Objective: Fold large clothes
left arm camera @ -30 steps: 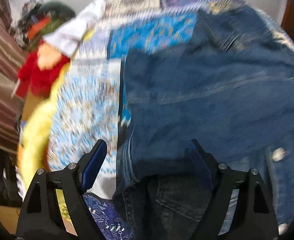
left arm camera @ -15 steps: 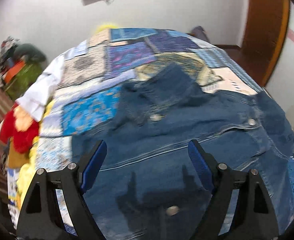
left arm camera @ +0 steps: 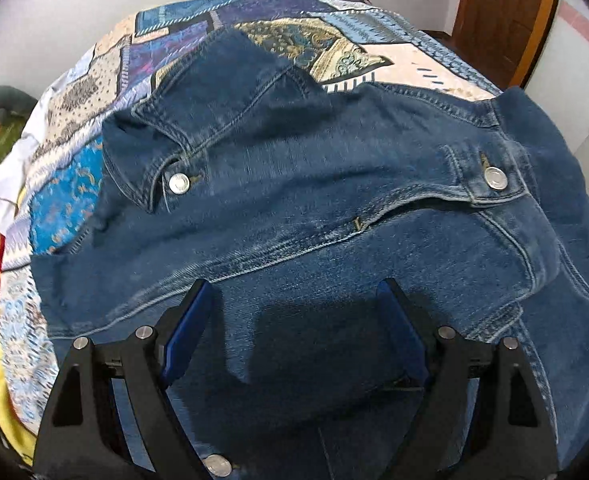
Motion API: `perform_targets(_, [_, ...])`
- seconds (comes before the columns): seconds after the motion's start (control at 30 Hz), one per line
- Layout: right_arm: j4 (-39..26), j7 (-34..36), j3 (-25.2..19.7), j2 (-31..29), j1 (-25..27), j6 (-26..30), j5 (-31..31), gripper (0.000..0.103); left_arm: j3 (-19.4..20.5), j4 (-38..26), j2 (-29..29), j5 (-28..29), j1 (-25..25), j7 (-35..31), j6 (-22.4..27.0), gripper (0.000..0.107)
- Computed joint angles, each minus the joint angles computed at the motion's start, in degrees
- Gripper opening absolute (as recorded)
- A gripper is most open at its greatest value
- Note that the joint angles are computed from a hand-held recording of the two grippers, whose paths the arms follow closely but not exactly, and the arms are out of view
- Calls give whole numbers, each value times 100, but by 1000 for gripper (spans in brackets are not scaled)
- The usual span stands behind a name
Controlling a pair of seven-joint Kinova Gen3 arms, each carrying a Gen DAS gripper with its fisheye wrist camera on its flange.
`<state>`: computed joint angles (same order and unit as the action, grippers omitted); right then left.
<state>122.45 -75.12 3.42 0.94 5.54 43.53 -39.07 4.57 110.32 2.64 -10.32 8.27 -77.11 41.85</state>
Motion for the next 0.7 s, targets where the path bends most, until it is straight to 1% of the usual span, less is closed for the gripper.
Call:
perform_targets(0.07, [98,241,97,168,-10,-132,-384,68,-11,29,-43,67,-25,-35,-25,84])
perform_targets(0.13, [159,319,-110,280,172,-410,-657,68,-6,54,-95,11,-23,43,8,84])
perform_targets(0.17, [129,281,-122,343,169,-460,-670,64,3,71,-122,-40,-16,82,13,84])
perform_targets(0.2, [68,153,-65,401,59,-501,-589,52,22,104,-176,-147,5,148,28,84])
perform_targets(0.23, [31,-68,-113,395,15,-632,-449,47,41,131,-222,-236,20,207,41,83])
perform_targets(0.27, [-4,-267,-150,367,-28,-735,-334,39,69,186,-309,-395,43,308,50,83])
perform_targets(0.3, [-67,-435,-192,355,-33,-759,-198,34,88,218,-375,-481,44,355,63,83])
perform_targets(0.33, [-129,-522,-127,302,-134,-779,-135,27,109,273,-478,-603,41,427,80,83])
perform_targets(0.37, [-199,-516,-116,253,-129,-717,-160,21,123,293,-547,-670,22,459,106,83])
perform_targets(0.4, [-274,-417,-190,146,-23,-628,-261,19,124,331,-660,-714,-8,469,134,83])
perform_targets(0.43, [-368,-403,-238,67,-24,-632,-269,18,107,389,-814,-721,-55,447,129,83])
perform_targets(0.57, [-823,-665,-298,-406,-414,-728,78,15,-50,531,-1380,-436,-326,137,87,83])
perform_targets(0.6, [-928,-648,-290,-479,-520,-732,52,14,-85,536,-1479,-351,-399,61,86,83])
perform_targets(0.7, [-1421,-730,-393,-618,-941,-784,55,13,-349,603,-1923,37,-576,-344,43,83])
